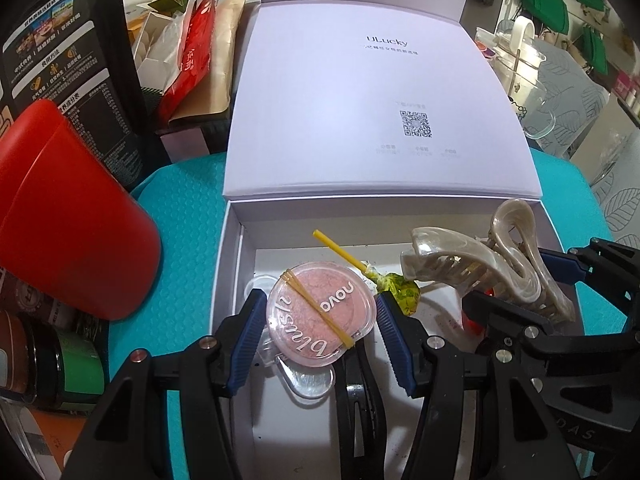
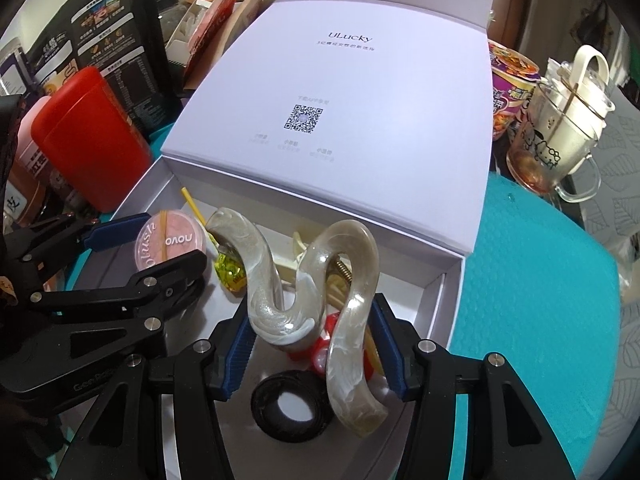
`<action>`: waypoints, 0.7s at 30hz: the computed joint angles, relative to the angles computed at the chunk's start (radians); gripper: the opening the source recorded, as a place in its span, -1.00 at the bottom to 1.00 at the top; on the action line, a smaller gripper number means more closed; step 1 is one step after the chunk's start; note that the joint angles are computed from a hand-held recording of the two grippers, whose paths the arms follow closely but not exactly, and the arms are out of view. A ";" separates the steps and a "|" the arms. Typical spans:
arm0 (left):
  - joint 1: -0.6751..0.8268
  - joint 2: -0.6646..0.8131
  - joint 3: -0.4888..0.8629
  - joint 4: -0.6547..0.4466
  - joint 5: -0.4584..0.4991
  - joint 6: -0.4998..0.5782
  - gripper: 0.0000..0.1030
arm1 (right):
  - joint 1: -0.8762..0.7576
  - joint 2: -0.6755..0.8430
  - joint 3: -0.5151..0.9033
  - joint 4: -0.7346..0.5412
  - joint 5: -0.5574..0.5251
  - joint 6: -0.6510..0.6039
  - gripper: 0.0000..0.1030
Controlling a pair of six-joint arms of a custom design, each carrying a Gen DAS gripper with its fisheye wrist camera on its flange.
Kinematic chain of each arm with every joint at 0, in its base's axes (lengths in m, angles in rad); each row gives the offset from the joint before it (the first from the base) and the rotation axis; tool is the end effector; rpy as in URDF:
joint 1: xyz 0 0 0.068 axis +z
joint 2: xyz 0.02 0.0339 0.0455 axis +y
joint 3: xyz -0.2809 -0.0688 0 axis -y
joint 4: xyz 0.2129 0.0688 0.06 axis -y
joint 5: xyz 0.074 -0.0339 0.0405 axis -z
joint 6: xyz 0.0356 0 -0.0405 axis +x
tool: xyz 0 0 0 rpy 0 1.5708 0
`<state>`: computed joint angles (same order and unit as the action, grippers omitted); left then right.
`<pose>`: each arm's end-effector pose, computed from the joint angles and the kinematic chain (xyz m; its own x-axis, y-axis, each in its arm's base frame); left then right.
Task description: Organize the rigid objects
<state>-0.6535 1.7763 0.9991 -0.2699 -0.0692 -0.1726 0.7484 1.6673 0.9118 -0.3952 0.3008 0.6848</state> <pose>0.2603 -0.1962 0.1871 -0.7768 0.3790 -0.5029 0.4524 0.8914 -0.0269 0.2177 0.1877 0.1922 -0.8733 0.0135 -0.4870 -0.0116 0.9988 0.0484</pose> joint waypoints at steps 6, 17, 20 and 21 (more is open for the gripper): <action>0.006 -0.004 0.002 -0.013 0.000 -0.006 0.09 | 0.004 -0.013 0.000 -0.026 0.012 0.006 0.13; -0.009 -0.037 0.009 -0.053 -0.027 -0.035 0.49 | 0.028 -0.064 0.018 -0.112 0.058 0.029 0.41; -0.003 -0.048 0.013 -0.067 -0.006 -0.046 0.55 | 0.030 -0.091 0.006 -0.133 0.063 0.041 0.48; -0.004 -0.053 0.015 -0.075 -0.008 -0.049 0.55 | 0.031 -0.103 -0.003 -0.131 0.060 0.042 0.48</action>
<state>-0.6579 1.7232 1.0140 -0.3450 -0.0768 -0.2211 0.7793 1.5646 0.9092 -0.5263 0.3610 0.7265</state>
